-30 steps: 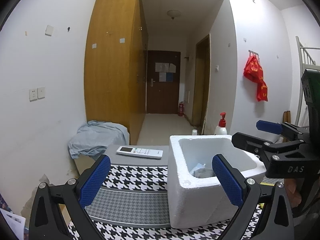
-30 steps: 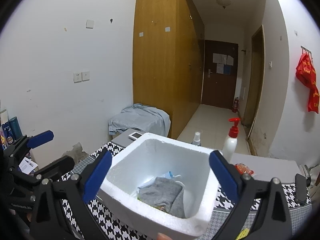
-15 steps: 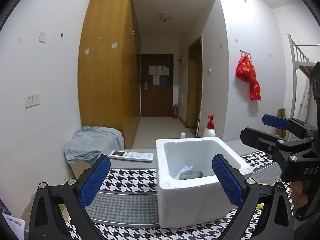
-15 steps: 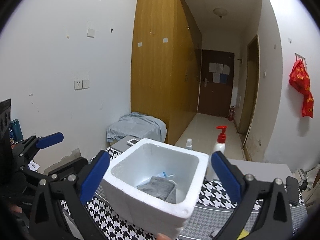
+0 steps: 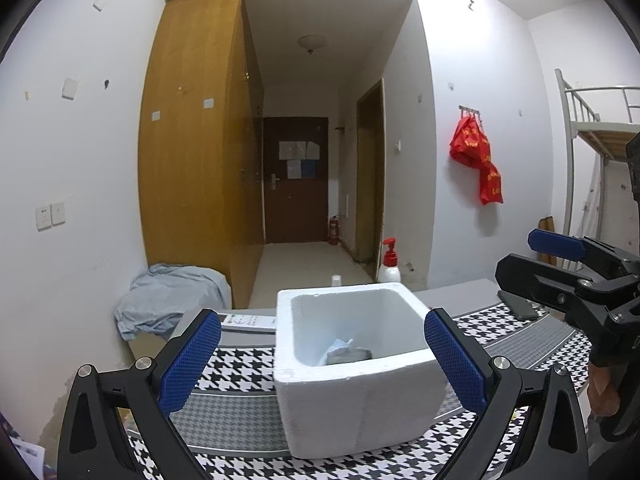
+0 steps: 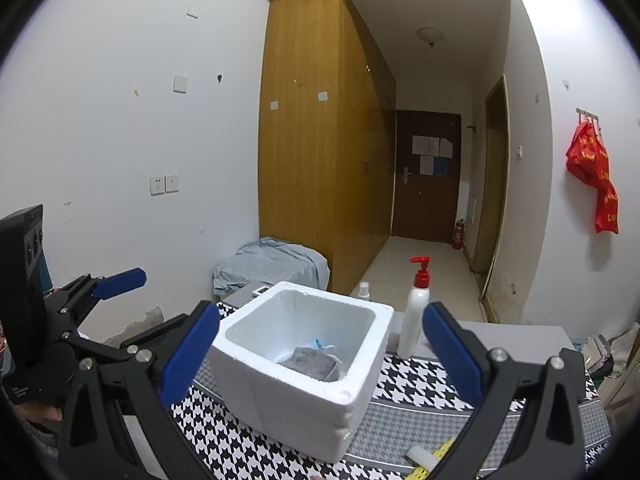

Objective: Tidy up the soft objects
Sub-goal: 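Withdraw both tools from the foam box toward the yellow foam net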

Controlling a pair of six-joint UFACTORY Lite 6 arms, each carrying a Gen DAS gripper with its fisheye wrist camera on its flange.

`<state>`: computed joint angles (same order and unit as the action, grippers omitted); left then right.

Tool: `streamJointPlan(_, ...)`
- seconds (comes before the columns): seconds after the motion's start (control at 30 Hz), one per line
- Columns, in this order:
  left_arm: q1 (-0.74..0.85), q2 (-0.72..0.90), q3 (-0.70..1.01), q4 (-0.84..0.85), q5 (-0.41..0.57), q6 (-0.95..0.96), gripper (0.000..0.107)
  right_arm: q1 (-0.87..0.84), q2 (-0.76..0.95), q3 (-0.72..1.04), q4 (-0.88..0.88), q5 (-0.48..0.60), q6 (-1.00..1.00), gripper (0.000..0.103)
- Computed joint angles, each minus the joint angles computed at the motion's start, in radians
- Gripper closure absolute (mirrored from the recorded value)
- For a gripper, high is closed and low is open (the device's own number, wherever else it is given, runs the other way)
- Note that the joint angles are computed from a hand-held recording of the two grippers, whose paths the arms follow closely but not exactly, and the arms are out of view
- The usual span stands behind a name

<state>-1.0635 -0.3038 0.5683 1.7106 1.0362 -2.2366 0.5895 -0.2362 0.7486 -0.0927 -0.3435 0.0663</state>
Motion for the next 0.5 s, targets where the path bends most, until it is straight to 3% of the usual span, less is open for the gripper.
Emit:
streamJointPlan(0.13,-0.017,0.019,0.021,0.009,0.000,0.002,0.005,-0.008,-0.046,-0.044,0.029,-0.008,-0.030,0.000)
streamJointPlan(0.27,-0.032,0.065,0.060,0.020,-0.004,-0.004,0.005,-0.009,-0.083,-0.084,0.174,-0.014,-0.168,0.000)
streamJointPlan(0.5,-0.050,0.155,0.124,0.045,-0.022,-0.037,0.005,-0.079,-0.171,-0.154,0.163,-0.001,-0.149,0.000)
